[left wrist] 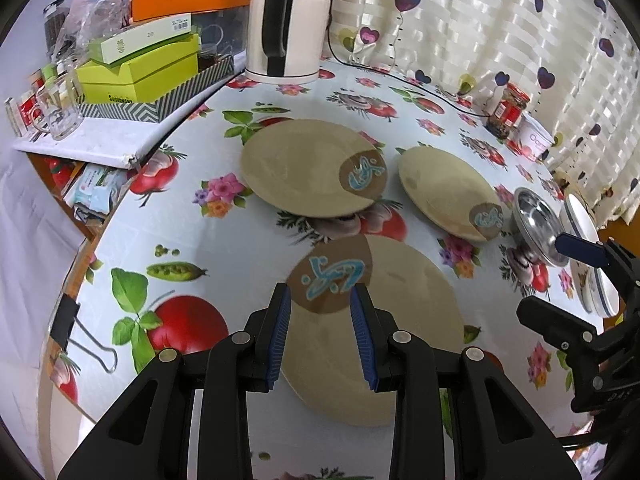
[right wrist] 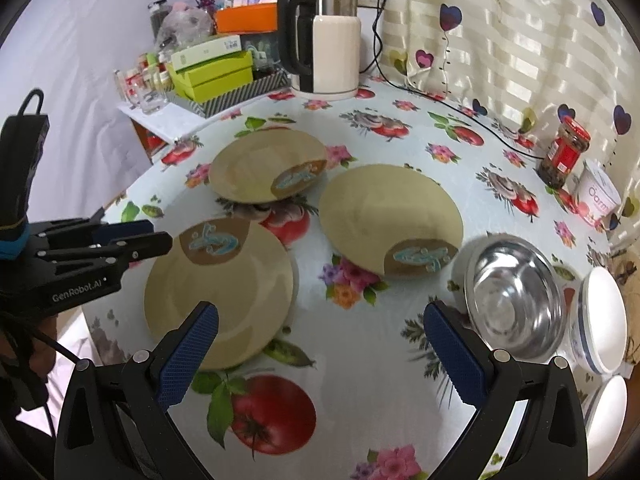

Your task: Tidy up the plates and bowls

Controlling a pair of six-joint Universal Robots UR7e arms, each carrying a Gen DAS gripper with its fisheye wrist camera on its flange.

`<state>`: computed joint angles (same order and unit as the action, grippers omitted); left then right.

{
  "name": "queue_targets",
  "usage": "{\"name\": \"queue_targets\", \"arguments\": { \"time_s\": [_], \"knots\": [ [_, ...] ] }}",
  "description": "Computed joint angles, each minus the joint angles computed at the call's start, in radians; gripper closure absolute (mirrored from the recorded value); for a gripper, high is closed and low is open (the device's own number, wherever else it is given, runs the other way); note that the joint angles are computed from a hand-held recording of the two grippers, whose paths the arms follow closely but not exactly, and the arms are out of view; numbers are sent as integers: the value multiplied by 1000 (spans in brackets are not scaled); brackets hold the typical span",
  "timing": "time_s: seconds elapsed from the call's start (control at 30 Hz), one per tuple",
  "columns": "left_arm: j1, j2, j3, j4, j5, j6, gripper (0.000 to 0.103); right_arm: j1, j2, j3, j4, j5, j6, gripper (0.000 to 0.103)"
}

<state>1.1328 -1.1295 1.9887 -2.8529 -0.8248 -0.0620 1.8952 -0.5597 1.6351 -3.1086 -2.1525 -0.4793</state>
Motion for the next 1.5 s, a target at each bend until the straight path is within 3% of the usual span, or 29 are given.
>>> {"name": "queue_targets", "arguments": {
  "time_s": [0.33,0.63,0.83,0.9,1.07,1.3,1.5],
  "knots": [
    [32,25,-57,-6,0,15,71,4,51,-117,76,9,-28,0],
    [84,50,-125,-13,-69,27,71,-1,116,-255,161,43,-40,0],
    [119,82,-188,-15,-115,33,71,-12,179,-387,256,62,-18,11],
    [129,95,-209,-13,-123,33,71,-18,204,-439,298,69,-8,21],
    [154,119,-250,-13,-146,27,71,-34,265,-556,395,79,23,28],
    [183,143,-289,-12,-189,11,71,-50,344,-708,506,97,47,47],
    [200,158,-313,1,-213,-5,71,-63,387,-792,567,106,68,53]
  ]
}}
